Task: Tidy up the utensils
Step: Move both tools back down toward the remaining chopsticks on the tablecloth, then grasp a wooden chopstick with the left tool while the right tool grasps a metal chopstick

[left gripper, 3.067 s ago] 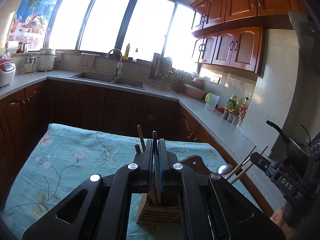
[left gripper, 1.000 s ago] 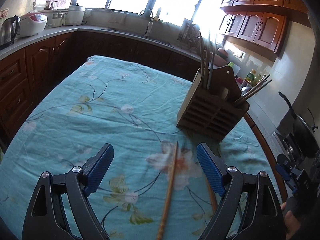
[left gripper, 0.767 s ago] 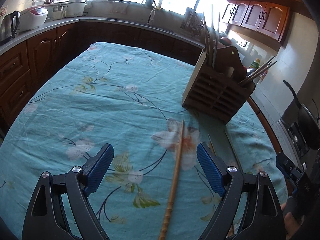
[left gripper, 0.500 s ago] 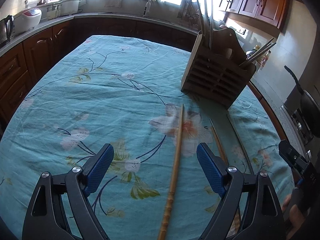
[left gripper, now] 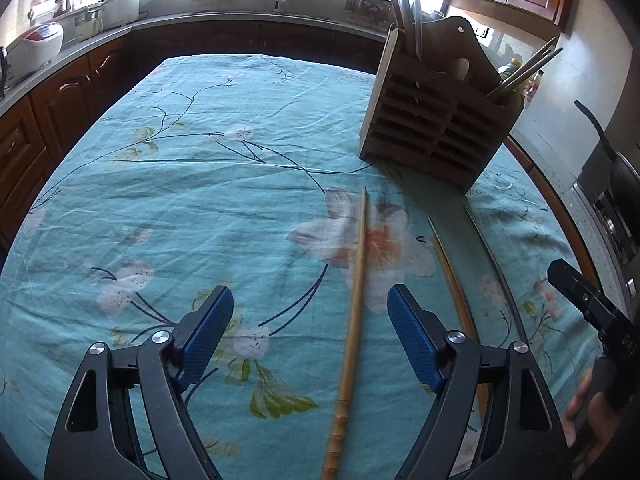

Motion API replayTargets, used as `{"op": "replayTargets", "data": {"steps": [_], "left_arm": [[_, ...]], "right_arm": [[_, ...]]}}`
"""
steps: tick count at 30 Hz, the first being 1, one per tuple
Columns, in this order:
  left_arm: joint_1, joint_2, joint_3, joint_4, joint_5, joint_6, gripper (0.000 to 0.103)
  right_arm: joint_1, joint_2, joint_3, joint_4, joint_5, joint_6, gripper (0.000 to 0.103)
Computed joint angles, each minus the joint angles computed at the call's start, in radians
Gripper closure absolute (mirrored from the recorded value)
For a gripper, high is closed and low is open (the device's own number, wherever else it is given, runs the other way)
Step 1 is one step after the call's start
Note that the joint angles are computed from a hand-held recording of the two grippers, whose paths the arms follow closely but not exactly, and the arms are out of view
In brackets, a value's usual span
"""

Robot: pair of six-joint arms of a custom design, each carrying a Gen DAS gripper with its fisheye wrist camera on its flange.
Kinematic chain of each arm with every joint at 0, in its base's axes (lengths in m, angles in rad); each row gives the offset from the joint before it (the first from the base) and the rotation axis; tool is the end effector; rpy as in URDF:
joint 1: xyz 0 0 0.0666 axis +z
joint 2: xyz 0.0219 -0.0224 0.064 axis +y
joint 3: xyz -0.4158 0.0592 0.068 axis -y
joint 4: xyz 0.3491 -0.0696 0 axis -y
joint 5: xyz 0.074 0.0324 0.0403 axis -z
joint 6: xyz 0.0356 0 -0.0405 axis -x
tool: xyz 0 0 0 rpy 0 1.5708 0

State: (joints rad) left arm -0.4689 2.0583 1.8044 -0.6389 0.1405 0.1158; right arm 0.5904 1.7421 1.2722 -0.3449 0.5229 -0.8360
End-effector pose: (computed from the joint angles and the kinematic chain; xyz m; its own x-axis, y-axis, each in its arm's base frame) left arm 0.6069 -0.3135 0.2932 -0.7509 0.2521 -0.6104 0.4420 0.8786 -0.1808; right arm 0.4611 0.2871 0.2942 -0.5519 0.4040 -0.7295 0.3159 0.9109 0.2654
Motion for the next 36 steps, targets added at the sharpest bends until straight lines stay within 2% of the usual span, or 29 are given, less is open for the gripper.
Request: {"op": "replayTargets", "data": {"steps": [5,10,12,16,19,24,26,28,31,34,36], "left_arm": [[-0.009,0.043,0.079,-0.06,0.0,-0.037,0.035],[-0.014,0.106,0.195,-0.152,0.015,-0.076,0.049],[-0.015,0.133,0.247,-0.189,0.026,-0.081,0.052],[-0.021,0.195,0.365,-0.267,0.036,-0.106,0.057],[-0.029,0.244,0.46,-0.334,0.038,-0.126,0.063],[-0.05,0.313,0.593,-0.404,0.001,-0.169,0.066],[-0.059,0.327,0.617,-0.411,-0.025,-0.182,0.074],[-0.066,0.327,0.613,-0.397,-0.043,-0.195,0.083],[-0.074,0.319,0.591,-0.369,-0.049,-0.217,0.097],[-0.074,0.312,0.579,-0.361,-0.043,-0.218,0.099],[-0.063,0.305,0.571,-0.366,-0.006,-0.2,0.099]], "right_arm": [[-0.028,0.038,0.061,-0.053,-0.054,0.041,0.023],[-0.063,0.077,0.116,-0.101,-0.11,0.068,0.045],[-0.076,0.092,0.136,-0.115,-0.128,0.08,0.048],[-0.101,0.121,0.178,-0.151,-0.165,0.105,0.062],[-0.114,0.144,0.209,-0.18,-0.184,0.121,0.069],[-0.127,0.19,0.274,-0.241,-0.204,0.156,0.076],[-0.125,0.208,0.302,-0.269,-0.183,0.183,0.078],[-0.119,0.228,0.336,-0.31,-0.151,0.206,0.086],[-0.115,0.239,0.348,-0.316,-0.122,0.225,0.096],[-0.108,0.242,0.35,-0.319,-0.105,0.228,0.098],[-0.11,0.228,0.328,-0.295,-0.124,0.215,0.098]]}}
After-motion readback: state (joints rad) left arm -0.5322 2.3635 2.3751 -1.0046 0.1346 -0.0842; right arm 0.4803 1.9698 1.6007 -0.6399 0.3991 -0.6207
